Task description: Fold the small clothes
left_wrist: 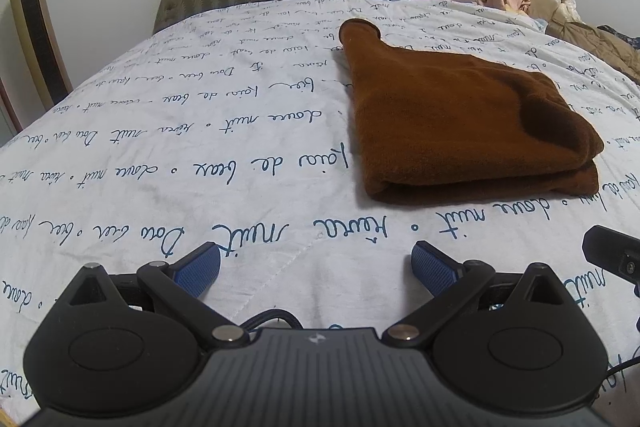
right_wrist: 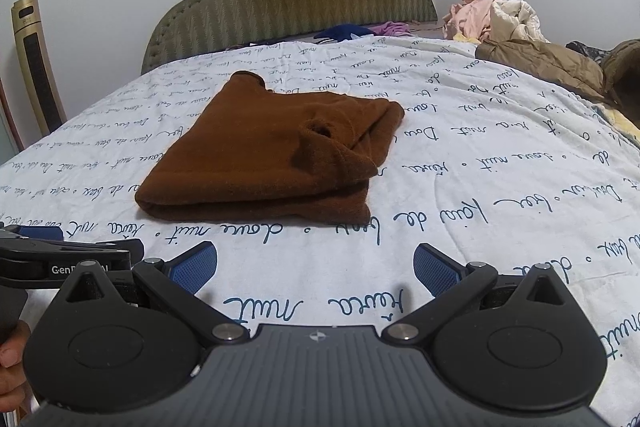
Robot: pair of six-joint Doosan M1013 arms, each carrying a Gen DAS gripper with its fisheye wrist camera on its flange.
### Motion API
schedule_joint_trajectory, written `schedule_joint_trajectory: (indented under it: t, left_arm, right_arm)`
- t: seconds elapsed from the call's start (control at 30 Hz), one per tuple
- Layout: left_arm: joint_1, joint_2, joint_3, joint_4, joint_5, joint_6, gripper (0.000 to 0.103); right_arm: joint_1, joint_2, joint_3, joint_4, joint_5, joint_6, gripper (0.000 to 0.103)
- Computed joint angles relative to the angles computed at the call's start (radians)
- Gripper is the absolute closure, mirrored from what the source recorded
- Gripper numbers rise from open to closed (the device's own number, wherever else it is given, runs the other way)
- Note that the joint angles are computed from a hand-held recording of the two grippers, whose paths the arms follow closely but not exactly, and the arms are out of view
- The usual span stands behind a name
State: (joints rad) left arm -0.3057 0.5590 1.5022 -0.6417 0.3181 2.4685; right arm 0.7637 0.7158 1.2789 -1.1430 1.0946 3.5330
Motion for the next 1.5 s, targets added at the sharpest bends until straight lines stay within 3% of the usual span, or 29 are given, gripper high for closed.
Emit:
schedule_joint_trajectory:
  t: [1.5]
  left_arm:
    - [-0.004,0.000,-0.009,-0.003,0.013,0.001,0.000]
  right_arm:
    - [-0.006,-0.006,-0.005,-0.033,-0.036,-0.005,0.000]
